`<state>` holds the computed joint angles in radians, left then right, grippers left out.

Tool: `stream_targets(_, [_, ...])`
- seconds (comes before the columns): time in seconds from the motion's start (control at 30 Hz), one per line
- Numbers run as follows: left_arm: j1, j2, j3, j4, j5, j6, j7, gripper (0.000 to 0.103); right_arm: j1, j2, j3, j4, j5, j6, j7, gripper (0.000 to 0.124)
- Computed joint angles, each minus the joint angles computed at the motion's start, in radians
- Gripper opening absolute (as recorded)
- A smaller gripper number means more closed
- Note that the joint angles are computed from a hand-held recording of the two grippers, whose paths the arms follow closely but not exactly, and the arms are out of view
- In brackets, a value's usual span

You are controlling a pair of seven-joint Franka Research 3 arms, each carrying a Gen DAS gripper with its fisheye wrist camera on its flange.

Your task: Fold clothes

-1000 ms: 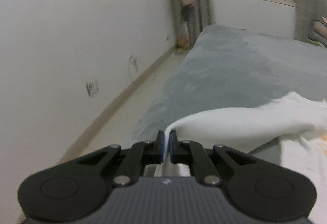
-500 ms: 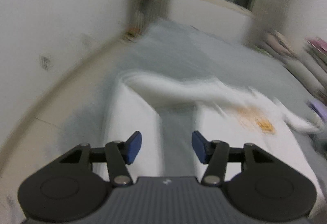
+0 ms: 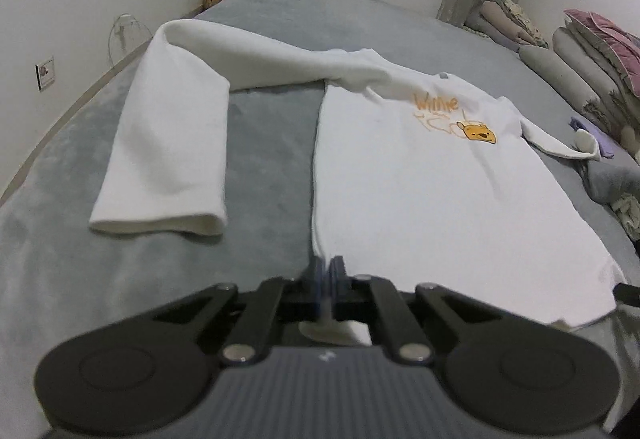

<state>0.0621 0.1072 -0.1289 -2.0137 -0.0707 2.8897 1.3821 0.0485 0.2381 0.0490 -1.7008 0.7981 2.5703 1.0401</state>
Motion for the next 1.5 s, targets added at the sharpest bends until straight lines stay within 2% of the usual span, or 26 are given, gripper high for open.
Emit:
stream_targets(0.03, [0.006, -0.01, -0.007, -0.011, -0.029, 0.007, 0.017, 0.002, -0.008, -0.013, 0.006, -0.011, 0.031, 0.013, -0.033, 0.008])
stream_targets(0.13, [0.016, -0.079, -0.033, -0.057, -0.223, 0.021, 0.176, 0.002, -0.036, -0.068, 0.017, -0.043, 0.169, 0.02, -0.167, 0.008])
stream_targets(0.23, [-0.026, -0.155, -0.006, -0.119, -0.227, 0.036, 0.207, 0.002, -0.047, -0.135, -0.006, -0.07, 0.27, -0.025, -0.284, 0.007])
stream_targets(0.27, [-0.037, -0.173, 0.002, -0.134, -0.203, 0.035, 0.195, 0.002, -0.039, -0.148, -0.017, -0.081, 0.25, -0.022, -0.297, 0.007])
stream_targets(0.33, [-0.041, -0.159, 0.007, -0.124, -0.068, 0.001, 0.102, 0.003, -0.023, -0.152, -0.038, -0.091, 0.167, -0.03, -0.292, 0.008])
stream_targets(0.43, [-0.048, -0.125, 0.021, -0.089, 0.02, -0.049, 0.033, 0.004, 0.001, -0.108, -0.055, -0.079, -0.019, -0.036, -0.19, 0.009])
stream_targets(0.5, [-0.045, -0.117, 0.031, -0.077, 0.013, -0.041, 0.021, 0.008, 0.007, -0.103, -0.052, -0.087, -0.055, 0.003, -0.181, 0.011])
stream_targets(0.57, [-0.034, -0.118, 0.041, -0.066, 0.049, -0.019, -0.024, 0.009, 0.0, -0.104, -0.045, -0.079, -0.03, 0.035, -0.205, 0.024])
stream_targets(0.67, [-0.007, -0.092, 0.062, -0.011, 0.197, -0.003, -0.188, 0.026, 0.002, -0.081, -0.031, -0.021, -0.003, 0.08, -0.229, 0.034])
stream_targets(0.73, [0.008, -0.05, 0.079, 0.05, 0.293, -0.018, -0.304, 0.05, 0.003, -0.052, -0.018, 0.037, 0.013, 0.088, -0.247, 0.038])
stream_targets(0.77, [0.015, -0.029, 0.083, 0.076, 0.302, -0.037, -0.329, 0.055, 0.002, -0.028, -0.008, 0.078, 0.02, 0.076, -0.257, 0.041])
stream_targets(0.9, [0.037, 0.061, 0.099, 0.19, 0.324, -0.118, -0.418, 0.057, 0.016, 0.097, 0.026, 0.257, -0.022, 0.02, -0.238, 0.046])
stream_targets(0.97, [0.039, 0.09, 0.106, 0.22, 0.352, -0.145, -0.448, 0.06, 0.016, 0.177, 0.049, 0.373, -0.04, -0.042, -0.225, 0.046])
stream_targets(1.03, [0.029, 0.103, 0.119, 0.226, 0.416, -0.163, -0.482, 0.066, 0.023, 0.271, 0.065, 0.51, -0.077, -0.107, -0.199, 0.046])
stream_targets(1.07, [0.026, 0.11, 0.121, 0.228, 0.443, -0.17, -0.489, 0.066, 0.03, 0.321, 0.069, 0.583, -0.102, -0.136, -0.18, 0.046])
stream_targets(1.1, [0.023, 0.117, 0.124, 0.23, 0.47, -0.177, -0.496, 0.058, 0.042, 0.37, 0.07, 0.649, -0.132, -0.15, -0.155, 0.046])
stream_targets(1.13, [0.021, 0.125, 0.125, 0.234, 0.491, -0.184, -0.496, 0.029, 0.051, 0.402, 0.073, 0.685, -0.153, -0.149, -0.14, 0.046])
stream_targets(1.2, [0.027, 0.143, 0.117, 0.251, 0.503, -0.188, -0.466, 0.004, 0.058, 0.451, 0.088, 0.73, -0.18, -0.152, -0.127, 0.046])
stream_targets(1.27, [0.051, 0.146, 0.1, 0.257, 0.464, -0.163, -0.406, 0.004, 0.052, 0.471, 0.106, 0.734, -0.189, -0.159, -0.138, 0.046])
stream_targets(1.33, [0.035, 0.149, 0.138, 0.283, 0.544, -0.158, -0.425, 0.004, 0.045, 0.461, 0.112, 0.706, -0.194, -0.138, -0.161, 0.045])
stream_targets(1.4, [0.027, 0.179, 0.178, 0.363, 0.638, -0.2, -0.457, 0.004, 0.035, 0.454, 0.116, 0.689, -0.188, -0.107, -0.174, 0.046])
stream_targets(1.5, [0.059, 0.251, 0.187, 0.506, 0.657, -0.273, -0.402, 0.004, 0.019, 0.47, 0.121, 0.715, -0.175, -0.112, -0.151, 0.046])
